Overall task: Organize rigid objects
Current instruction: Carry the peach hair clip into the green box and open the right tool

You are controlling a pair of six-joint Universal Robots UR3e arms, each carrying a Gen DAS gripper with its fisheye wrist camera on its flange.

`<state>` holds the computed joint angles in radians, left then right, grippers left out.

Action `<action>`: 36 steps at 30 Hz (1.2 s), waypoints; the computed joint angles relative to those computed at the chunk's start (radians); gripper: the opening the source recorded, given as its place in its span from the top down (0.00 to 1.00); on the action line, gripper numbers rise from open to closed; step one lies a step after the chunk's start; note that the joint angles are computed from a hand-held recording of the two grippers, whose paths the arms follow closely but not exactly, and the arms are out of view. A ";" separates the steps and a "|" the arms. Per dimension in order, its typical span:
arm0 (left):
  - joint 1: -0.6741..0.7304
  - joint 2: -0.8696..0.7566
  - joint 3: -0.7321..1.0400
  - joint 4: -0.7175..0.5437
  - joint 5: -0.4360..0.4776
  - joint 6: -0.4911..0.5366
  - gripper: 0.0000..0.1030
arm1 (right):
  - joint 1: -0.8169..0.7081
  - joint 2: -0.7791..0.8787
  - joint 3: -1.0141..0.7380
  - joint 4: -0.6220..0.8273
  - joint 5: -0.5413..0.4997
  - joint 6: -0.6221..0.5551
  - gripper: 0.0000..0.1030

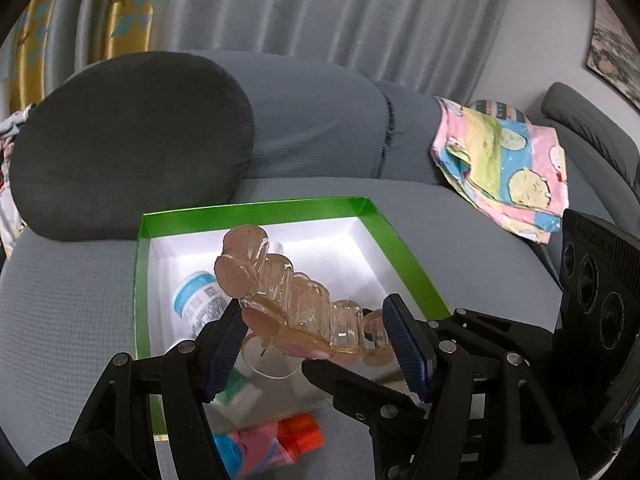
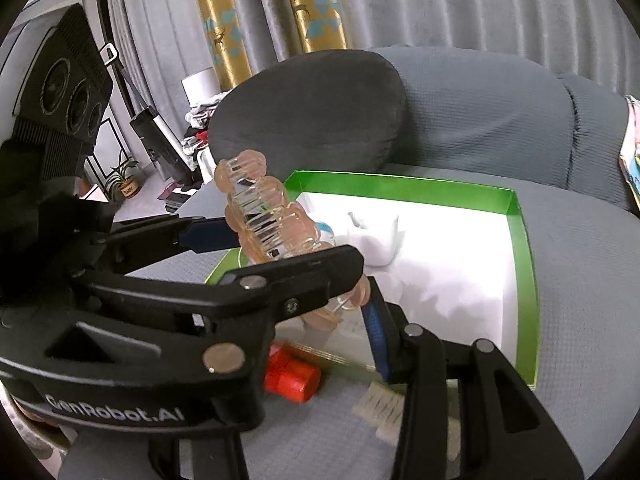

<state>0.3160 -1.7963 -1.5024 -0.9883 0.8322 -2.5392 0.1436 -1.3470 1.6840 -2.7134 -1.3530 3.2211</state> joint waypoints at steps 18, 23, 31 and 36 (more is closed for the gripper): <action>-0.065 -0.237 0.160 0.037 0.089 -0.083 0.33 | 0.003 0.212 -0.185 0.106 -0.034 -0.032 0.57; -0.068 -0.238 0.162 0.035 0.103 -0.080 0.32 | 0.014 0.217 -0.211 0.139 -0.061 -0.023 0.57; -0.045 -0.204 0.128 0.042 0.088 -0.085 0.19 | 0.021 0.169 -0.164 0.117 -0.124 -0.017 0.34; -0.013 -0.152 0.078 0.037 0.066 -0.072 0.19 | 0.016 0.092 -0.077 0.086 -0.143 -0.014 0.32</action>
<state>0.3031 -1.9482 -1.4245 -0.9517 0.8986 -2.6114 0.1595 -1.2553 1.6073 -2.6278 -1.4955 3.2068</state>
